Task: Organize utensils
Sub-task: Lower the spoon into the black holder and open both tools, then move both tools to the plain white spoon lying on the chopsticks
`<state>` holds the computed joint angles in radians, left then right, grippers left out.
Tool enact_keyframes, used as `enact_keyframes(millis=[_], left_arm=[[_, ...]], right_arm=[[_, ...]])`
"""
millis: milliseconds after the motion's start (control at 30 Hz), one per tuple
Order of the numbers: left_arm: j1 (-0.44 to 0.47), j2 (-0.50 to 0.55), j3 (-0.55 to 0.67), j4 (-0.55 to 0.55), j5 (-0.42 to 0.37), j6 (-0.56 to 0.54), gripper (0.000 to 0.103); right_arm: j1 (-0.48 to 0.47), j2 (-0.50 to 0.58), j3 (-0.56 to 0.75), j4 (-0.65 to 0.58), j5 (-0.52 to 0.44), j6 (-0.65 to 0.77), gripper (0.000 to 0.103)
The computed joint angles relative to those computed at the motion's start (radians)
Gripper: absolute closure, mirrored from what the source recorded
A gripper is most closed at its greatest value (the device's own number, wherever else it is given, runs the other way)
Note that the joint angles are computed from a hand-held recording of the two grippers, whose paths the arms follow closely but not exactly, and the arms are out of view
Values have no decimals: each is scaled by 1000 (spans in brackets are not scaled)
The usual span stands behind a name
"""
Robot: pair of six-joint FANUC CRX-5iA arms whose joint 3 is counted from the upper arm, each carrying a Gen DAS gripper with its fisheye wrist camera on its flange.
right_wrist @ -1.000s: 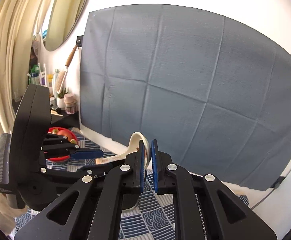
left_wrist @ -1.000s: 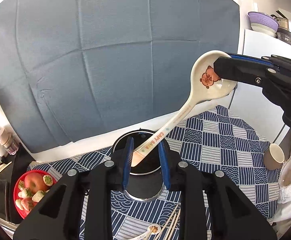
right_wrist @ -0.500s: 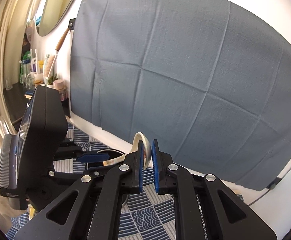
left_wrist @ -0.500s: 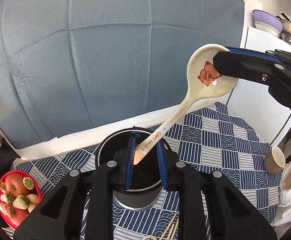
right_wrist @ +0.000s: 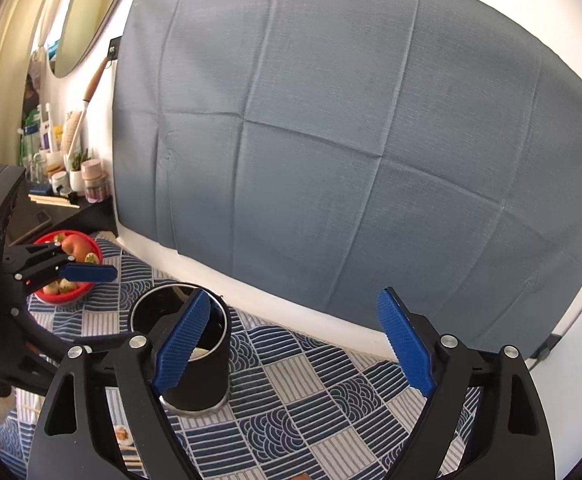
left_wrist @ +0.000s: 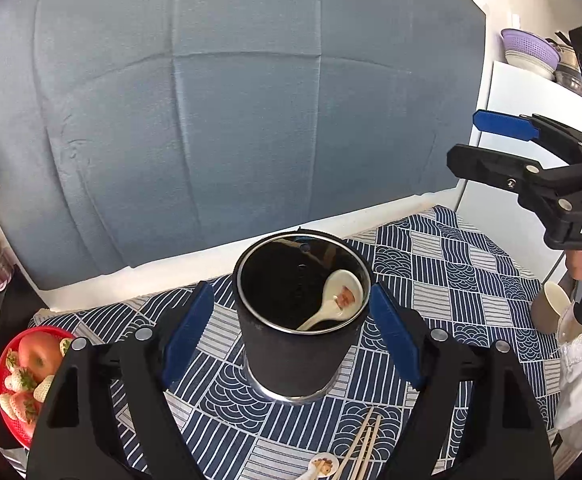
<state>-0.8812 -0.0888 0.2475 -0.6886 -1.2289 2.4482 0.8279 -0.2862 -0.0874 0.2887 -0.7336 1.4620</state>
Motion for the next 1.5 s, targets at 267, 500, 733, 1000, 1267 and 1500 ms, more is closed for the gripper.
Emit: enact_keyframes(millis=[267,500,733,1000,1267,1500], left_arm=[[-15,-41,-44,-20,-58,54,17],[-48,-62,-66,-43,-113,84,15],[-68,-79,-97,-33,-151,105,14],[-111,-76,-124,-40,-226,159,11],[-128,-89,-173,-5,-255,209,7],[-130,-110,-235,38,-262,267,6]], right_arm=[[-12,-24,13,-153,-22,124,15],[8,-43,-5,-193,-45,166,15],[41,-73,-44,-206,-63,202,14],[68,-92,-97,-217,-92,226,14],[127,-127,-182,-190,-92,221,14],[165,-124,-220,-214,-106,234,14]])
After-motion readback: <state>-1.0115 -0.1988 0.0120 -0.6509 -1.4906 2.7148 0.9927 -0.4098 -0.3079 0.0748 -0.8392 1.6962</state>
